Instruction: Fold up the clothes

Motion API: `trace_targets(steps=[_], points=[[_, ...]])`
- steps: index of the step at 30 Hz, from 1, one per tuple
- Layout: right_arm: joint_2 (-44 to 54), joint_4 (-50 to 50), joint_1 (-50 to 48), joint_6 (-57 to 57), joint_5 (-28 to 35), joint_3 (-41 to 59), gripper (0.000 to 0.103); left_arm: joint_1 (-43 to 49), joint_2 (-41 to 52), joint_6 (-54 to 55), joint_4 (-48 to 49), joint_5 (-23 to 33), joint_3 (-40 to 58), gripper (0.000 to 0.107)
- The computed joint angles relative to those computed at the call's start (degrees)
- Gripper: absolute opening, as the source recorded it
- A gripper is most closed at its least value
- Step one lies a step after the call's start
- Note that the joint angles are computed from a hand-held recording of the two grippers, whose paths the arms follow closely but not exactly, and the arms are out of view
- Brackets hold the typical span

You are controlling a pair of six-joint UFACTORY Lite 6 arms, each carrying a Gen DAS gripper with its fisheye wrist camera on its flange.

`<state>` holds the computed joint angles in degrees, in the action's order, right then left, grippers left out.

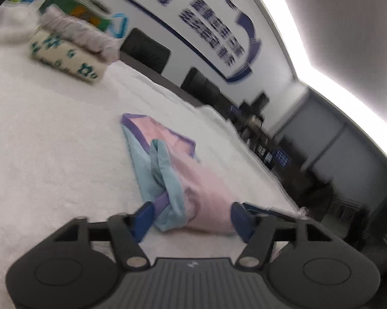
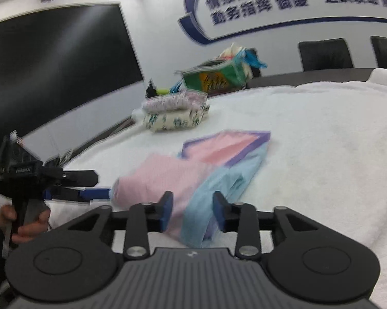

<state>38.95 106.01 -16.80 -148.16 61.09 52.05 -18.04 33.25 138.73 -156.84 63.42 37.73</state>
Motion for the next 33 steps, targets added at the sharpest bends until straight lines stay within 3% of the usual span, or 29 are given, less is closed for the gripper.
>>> trace_targets(steps=[2, 3, 4, 5, 6, 8, 12, 14, 16, 18, 20, 21, 22, 23, 24, 25, 27, 30, 33], points=[[0.82, -1.45, -0.54, -3.88, 0.04, -0.36, 0.061, 0.28, -0.62, 3.21, 1.86, -4.17, 1.20, 0.051], [1.05, -1.44, -0.53, -5.59, -0.31, -0.44, 0.064, 0.42, -0.91, 4.72, 2.84, -6.29, 1.85, 0.047], [1.16, -1.20, -0.15, -6.69, -1.16, -0.29, 0.064, 0.54, -1.19, 6.18, 3.80, -8.43, 2.53, 0.032], [1.27, -0.94, 0.23, -7.80, -2.01, -0.14, 0.060, 0.50, -0.93, 6.37, 5.19, -11.97, 4.54, 0.010], [1.37, -0.66, 0.63, -8.92, -2.87, 0.00, 0.043, 0.23, -0.42, 6.81, 5.84, -14.88, 6.37, 0.003], [1.85, -2.10, 1.81, -9.84, -4.70, 1.31, 0.018, -0.07, 0.31, 8.32, 6.43, -17.73, 8.55, 0.004], [-0.25, -4.93, 1.88, -14.16, -6.63, 1.76, 0.006, 0.99, -2.61, 13.08, 12.56, -20.70, 8.99, 0.001], [-1.88, -7.36, 0.84, -13.89, -6.94, 2.20, 0.005, -0.10, -5.26, 18.03, 13.25, -26.33, 8.80, 0.001], [-3.20, -9.69, -0.03, -13.06, -7.35, 2.54, 0.005, -0.25, -4.96, 18.59, 14.34, -28.12, 9.31, 0.001], [-3.75, -12.25, 0.15, -11.24, -8.30, 2.81, 0.008, -0.33, -4.56, 18.78, 15.70, -29.75, 9.88, 0.003], [-5.02, -11.90, 0.65, -13.12, -10.08, 1.31, 0.012, 1.62, -5.37, 12.74, 23.60, -28.41, 8.95, 0.015], [-5.58, -11.69, 0.10, -13.38, -9.49, 0.79, 0.020, 3.08, -6.48, 11.16, 26.70, -25.57, 7.29, 0.020], [-5.99, -11.81, -1.01, -12.70, -7.82, 0.61, 0.025, 4.63, -7.75, 10.97, 27.39, -22.08, 5.18, 0.034], [-6.39, -11.92, -2.12, -11.97, -6.16, 0.47, 0.038, 5.36, -8.79, 10.36, 25.69, -19.97, 3.68, 0.053], [-7.01, -10.62, -2.62, -10.89, -4.85, 0.21, 0.046, 5.89, -9.78, 9.79, 23.51, -17.99, 2.23, 0.059], [-7.83, -8.22, -2.62, -9.52, -3.88, -0.16, 0.047, 5.31, -9.43, 8.52, 20.80, -17.25, 2.63, 0.061], [-8.79, -1.48, -0.44, -7.02, -3.63, -0.61, 0.047, 3.88, -8.49, 5.79, 15.23, -16.18, 3.86, 0.059], [-7.51, 6.68, 5.85, -4.85, -5.22, 0.63, 0.046, -0.84, -5.10, 7.85, 5.61, -13.47, 7.51, 0.043], [-5.31, 13.40, 12.66, -6.50, -10.79, 3.03, 0.045, -4.96, -1.92, 7.84, -2.42, -19.38, 11.18, 0.030]])
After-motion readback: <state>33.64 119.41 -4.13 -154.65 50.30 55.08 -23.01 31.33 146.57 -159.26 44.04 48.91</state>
